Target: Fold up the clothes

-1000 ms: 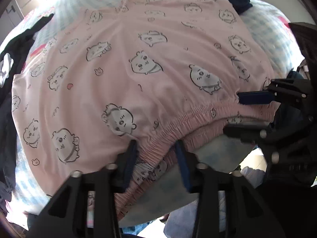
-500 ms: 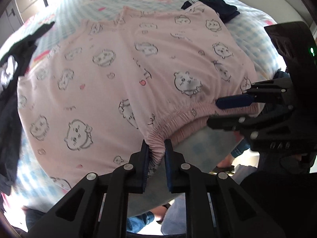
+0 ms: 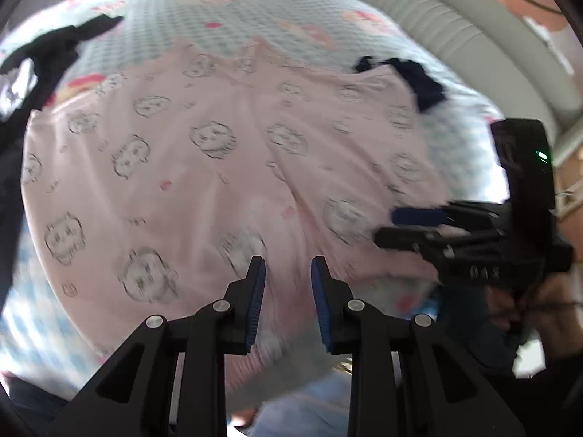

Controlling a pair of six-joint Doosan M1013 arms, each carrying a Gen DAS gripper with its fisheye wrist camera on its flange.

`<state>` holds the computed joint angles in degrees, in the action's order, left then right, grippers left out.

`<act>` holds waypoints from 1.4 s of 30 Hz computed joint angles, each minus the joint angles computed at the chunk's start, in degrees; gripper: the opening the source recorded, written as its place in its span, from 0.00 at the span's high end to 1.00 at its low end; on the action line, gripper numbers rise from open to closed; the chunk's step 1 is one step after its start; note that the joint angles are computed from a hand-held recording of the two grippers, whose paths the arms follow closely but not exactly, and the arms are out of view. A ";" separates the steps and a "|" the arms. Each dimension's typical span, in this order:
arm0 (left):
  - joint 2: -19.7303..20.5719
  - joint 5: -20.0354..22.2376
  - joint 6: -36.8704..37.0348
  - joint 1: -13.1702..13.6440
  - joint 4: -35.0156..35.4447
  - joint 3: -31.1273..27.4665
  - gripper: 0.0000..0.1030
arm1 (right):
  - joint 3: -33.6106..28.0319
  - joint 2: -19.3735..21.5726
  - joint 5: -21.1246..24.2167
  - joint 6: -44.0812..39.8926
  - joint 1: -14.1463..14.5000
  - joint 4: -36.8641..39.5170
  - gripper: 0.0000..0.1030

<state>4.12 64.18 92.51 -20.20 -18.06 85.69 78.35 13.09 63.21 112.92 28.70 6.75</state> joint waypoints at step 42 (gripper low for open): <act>2.99 5.04 -7.64 -2.79 9.21 -0.81 0.68 | 0.72 -0.17 3.91 -0.82 -0.48 4.49 0.45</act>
<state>7.10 69.22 84.87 -22.99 -8.85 84.88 79.07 12.92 67.13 112.10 28.22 11.24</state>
